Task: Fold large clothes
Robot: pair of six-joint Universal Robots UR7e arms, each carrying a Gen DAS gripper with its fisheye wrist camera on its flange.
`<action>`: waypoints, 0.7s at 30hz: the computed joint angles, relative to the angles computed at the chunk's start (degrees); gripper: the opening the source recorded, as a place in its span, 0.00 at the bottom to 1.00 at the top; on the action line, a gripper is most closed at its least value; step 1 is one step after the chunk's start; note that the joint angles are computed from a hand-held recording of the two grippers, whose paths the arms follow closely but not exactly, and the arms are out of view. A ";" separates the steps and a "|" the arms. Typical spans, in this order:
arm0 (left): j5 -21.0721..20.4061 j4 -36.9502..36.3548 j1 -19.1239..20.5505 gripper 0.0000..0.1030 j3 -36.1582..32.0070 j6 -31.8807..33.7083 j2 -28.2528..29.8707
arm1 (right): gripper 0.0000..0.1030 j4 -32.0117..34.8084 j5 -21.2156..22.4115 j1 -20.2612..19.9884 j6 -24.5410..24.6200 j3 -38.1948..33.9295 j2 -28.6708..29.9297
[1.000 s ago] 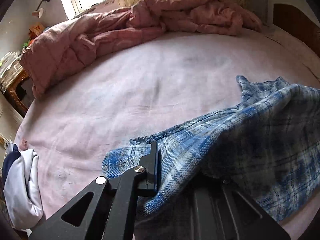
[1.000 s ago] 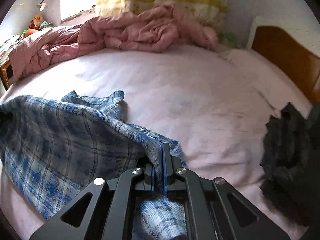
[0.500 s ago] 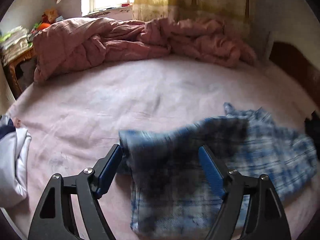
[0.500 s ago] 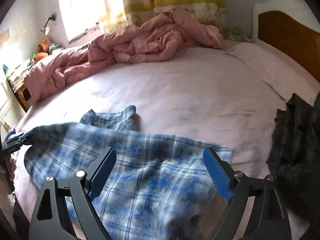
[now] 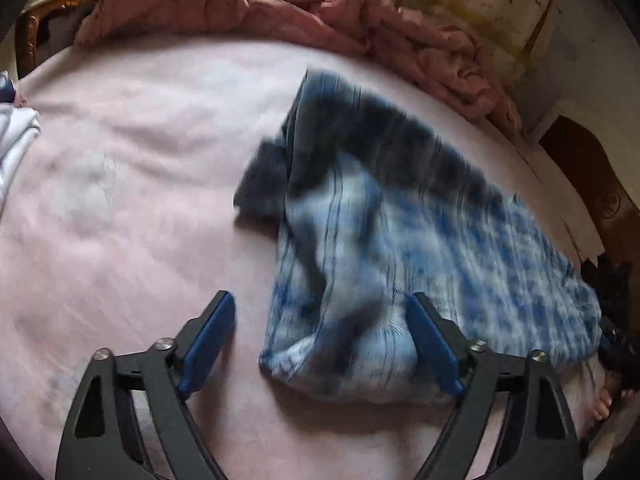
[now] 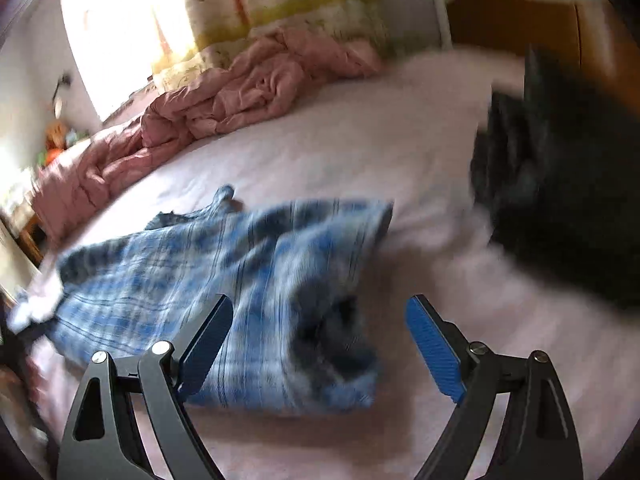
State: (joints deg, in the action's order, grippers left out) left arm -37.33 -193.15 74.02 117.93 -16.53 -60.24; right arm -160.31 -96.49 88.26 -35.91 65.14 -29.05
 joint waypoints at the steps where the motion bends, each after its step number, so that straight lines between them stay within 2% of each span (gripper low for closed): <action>1: 0.38 -0.12 -0.07 0.74 0.08 0.52 0.16 | 0.82 3.65 1.62 -0.59 1.34 -1.49 0.45; 3: 0.11 -1.34 -0.32 0.50 0.28 2.05 0.37 | 0.66 5.51 1.69 -0.76 1.05 -3.88 2.11; 4: -0.66 -1.78 -0.38 0.27 0.46 2.46 0.27 | 0.48 3.54 0.42 -0.50 0.68 -4.44 3.00; 5: -0.04 -2.75 -0.75 0.21 0.52 2.77 0.61 | 0.32 0.85 -0.61 -0.19 -0.15 -5.02 3.92; 7: 5.07 -9.05 -2.57 0.09 0.73 5.95 2.72 | 0.14 -2.44 0.51 0.14 -1.50 -5.49 4.58; 8: 7.59 -11.81 -3.45 0.09 0.63 8.08 3.86 | 0.09 -4.65 2.66 0.25 -1.69 -4.47 4.04; 9: 9.22 -13.64 -3.97 0.08 0.60 9.66 4.63 | 0.09 -7.89 5.64 0.26 -2.54 -2.42 3.02; 11: 11.13 -12.40 -4.23 0.08 0.57 9.96 5.01 | 0.08 -15.20 10.27 0.46 -5.68 2.06 1.18; 12: 11.51 -11.46 -4.12 0.08 0.49 9.55 5.17 | 0.08 -17.39 10.14 0.71 -6.71 3.09 0.97; 14: 11.10 -10.41 -3.69 0.08 0.47 8.61 5.14 | 0.08 -15.14 3.79 1.46 -6.85 -0.02 2.84; 15: 11.28 -10.08 -3.65 0.08 0.34 8.55 5.20 | 0.08 -10.41 -0.92 1.53 -5.24 -3.91 4.80; 17: 12.71 -11.27 -4.07 0.09 0.11 10.27 5.95 | 0.12 -2.40 -4.63 0.73 -1.14 -9.50 7.24; 18: 14.20 -12.52 -4.45 0.10 -0.28 12.10 6.76 | 0.15 0.19 -4.07 -0.01 0.60 -11.02 7.79; 19: 15.64 -14.01 -4.75 0.12 -0.76 13.92 7.83 | 0.27 0.55 -3.45 -0.40 1.57 -11.30 7.78; 20: 16.82 -15.43 -4.93 0.12 -1.36 15.88 8.80 | 0.41 -0.76 -3.63 -0.48 2.29 -10.93 7.60; 21: 17.57 -16.53 -5.16 0.12 -1.61 17.27 9.36 | 0.46 -3.51 -4.69 -0.23 1.85 -10.20 7.45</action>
State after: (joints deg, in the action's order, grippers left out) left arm -19.76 -209.68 68.86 116.32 0.73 -50.88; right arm -163.81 -101.18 88.03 -34.06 54.94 -21.60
